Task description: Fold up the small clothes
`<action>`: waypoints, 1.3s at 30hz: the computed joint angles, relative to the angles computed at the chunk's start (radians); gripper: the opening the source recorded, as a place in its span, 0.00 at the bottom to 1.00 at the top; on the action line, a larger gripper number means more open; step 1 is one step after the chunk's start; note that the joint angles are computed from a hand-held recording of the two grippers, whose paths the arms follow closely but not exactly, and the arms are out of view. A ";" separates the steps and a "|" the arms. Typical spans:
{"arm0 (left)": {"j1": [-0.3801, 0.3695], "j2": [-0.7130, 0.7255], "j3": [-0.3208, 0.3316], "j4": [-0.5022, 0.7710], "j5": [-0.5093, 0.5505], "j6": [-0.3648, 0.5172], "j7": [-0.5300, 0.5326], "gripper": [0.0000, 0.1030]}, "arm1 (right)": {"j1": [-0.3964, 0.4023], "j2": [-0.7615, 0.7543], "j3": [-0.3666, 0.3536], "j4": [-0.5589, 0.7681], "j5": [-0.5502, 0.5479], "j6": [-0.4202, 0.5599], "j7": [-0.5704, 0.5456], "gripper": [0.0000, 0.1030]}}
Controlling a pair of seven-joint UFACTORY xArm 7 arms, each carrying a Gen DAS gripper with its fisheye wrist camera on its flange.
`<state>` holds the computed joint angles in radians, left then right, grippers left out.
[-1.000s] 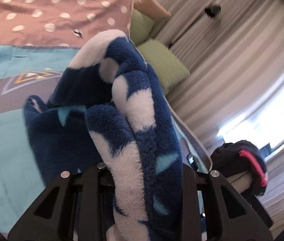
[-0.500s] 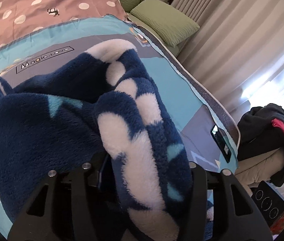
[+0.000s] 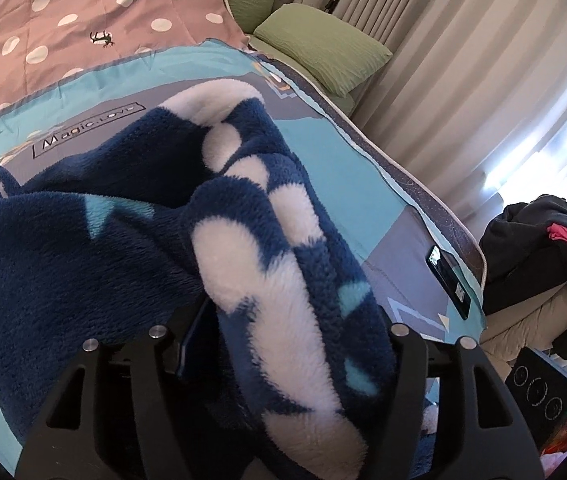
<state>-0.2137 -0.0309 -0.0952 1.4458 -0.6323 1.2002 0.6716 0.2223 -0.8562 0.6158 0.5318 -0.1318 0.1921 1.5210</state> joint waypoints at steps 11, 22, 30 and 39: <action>0.023 -0.049 0.054 0.015 -0.148 0.070 0.137 0.78 | 0.068 -0.040 -0.029 0.024 0.005 0.158 -0.059 0.78; 0.036 -0.107 0.035 -0.068 -0.055 -0.097 0.119 0.84 | 0.089 -0.193 -0.041 0.007 -0.014 0.336 -0.006 0.53; -0.014 -0.212 0.041 -0.267 0.065 -0.280 0.209 0.79 | -0.001 -0.100 -0.030 0.143 -0.084 0.204 -0.156 0.15; -0.044 -0.200 0.062 -0.323 0.049 -0.340 0.292 0.84 | 0.056 0.097 -0.047 0.105 -0.016 0.240 -0.146 0.12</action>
